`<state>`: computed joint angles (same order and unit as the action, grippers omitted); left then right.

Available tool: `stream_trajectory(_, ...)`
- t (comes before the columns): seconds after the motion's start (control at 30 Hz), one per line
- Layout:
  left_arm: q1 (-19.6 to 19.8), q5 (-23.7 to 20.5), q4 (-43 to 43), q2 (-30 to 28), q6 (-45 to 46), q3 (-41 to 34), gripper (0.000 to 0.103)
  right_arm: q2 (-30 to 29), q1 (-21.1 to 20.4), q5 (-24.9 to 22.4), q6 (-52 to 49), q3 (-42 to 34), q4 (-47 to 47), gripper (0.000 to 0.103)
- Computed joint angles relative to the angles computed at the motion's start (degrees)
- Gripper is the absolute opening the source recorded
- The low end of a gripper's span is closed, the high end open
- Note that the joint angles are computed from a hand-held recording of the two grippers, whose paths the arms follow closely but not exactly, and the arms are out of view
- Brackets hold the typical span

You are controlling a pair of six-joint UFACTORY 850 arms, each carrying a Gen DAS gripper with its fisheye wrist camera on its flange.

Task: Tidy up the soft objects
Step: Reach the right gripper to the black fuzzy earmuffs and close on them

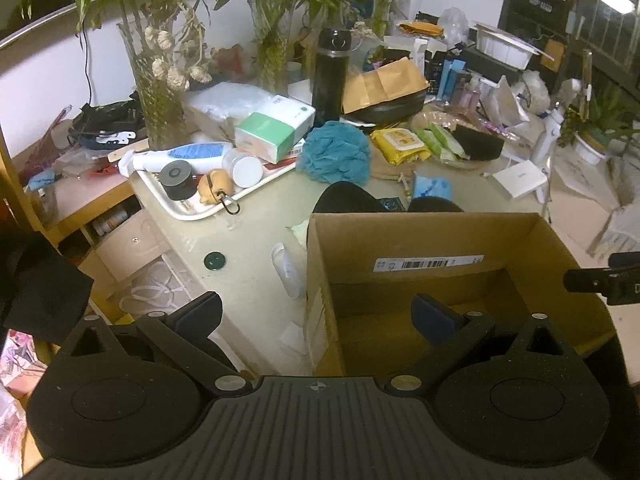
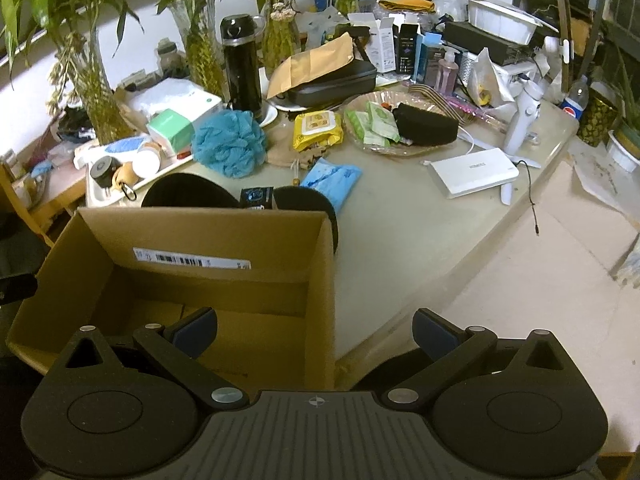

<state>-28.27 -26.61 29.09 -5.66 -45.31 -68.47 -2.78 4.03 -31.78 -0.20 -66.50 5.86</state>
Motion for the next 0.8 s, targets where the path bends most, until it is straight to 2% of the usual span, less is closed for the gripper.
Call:
stream_trajectory(0.33,0.74,1.83,-3.36,-0.57,5.06,-0.28,0.103,-1.95,-4.09,2.41,-16.67,-1.54,13.17,0.103)
stream_trajectory(0.5,0.89,2.77,-3.40,-1.36,6.11,-0.63,0.103,-4.86,-5.63,3.16,-25.72,-3.97,18.48,0.103)
stream_trajectory(0.8,1.54,5.64,-3.64,-2.49,7.83,-1.61,0.103,-12.94,-7.91,-1.72,-34.94,-12.04,25.49,0.103)
